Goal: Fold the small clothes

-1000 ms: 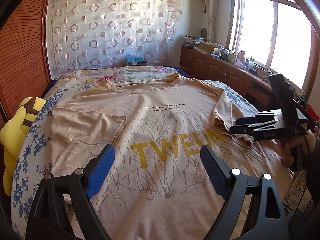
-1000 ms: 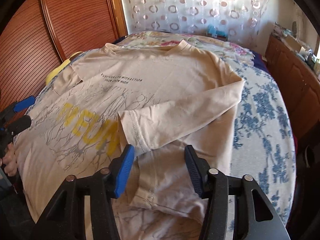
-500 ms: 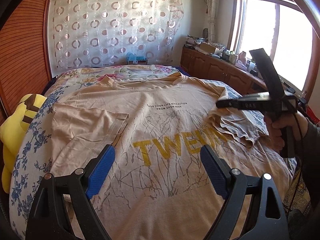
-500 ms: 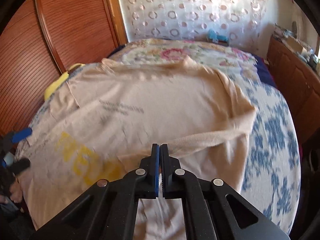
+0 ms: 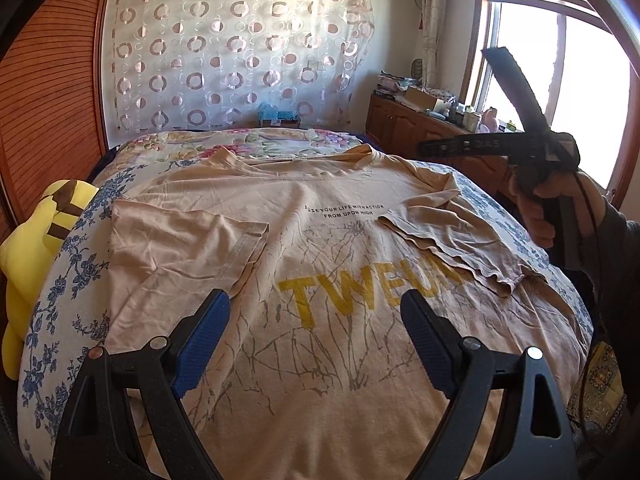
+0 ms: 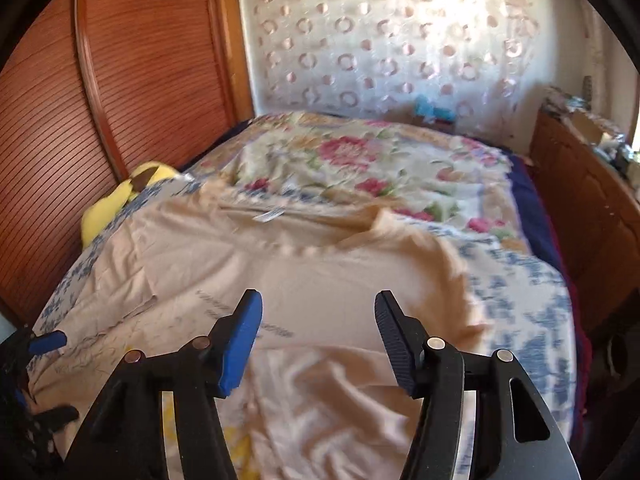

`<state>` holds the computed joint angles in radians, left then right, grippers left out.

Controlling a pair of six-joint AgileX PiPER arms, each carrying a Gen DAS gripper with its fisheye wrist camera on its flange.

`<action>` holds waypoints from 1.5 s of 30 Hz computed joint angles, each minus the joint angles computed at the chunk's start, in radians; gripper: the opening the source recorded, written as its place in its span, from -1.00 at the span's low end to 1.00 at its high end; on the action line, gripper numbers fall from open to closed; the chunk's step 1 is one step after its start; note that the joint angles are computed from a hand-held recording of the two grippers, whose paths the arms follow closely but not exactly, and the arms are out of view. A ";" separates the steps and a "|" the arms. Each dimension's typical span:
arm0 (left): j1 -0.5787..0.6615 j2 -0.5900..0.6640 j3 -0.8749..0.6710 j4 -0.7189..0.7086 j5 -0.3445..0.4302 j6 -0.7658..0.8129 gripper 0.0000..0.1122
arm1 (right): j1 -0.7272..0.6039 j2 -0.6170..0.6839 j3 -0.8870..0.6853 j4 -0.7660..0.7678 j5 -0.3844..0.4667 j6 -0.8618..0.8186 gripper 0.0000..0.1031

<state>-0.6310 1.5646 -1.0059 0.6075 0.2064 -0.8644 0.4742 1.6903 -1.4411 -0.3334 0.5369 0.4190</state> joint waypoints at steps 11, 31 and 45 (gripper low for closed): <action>0.066 0.027 -0.097 -0.262 0.056 0.349 0.57 | -0.187 -0.033 0.149 0.041 -0.020 -0.023 0.17; 0.259 0.301 -0.468 -0.582 0.271 0.768 0.57 | -0.283 0.295 -0.248 0.392 -0.015 -0.471 -0.78; 0.459 0.384 -0.587 -0.767 0.370 0.994 0.39 | -0.269 0.137 0.003 0.238 -0.068 -0.289 0.22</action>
<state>-0.1718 1.9489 -1.5926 -0.1591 0.5762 0.1297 0.2047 1.8273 -1.4384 -0.0954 0.4690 0.1296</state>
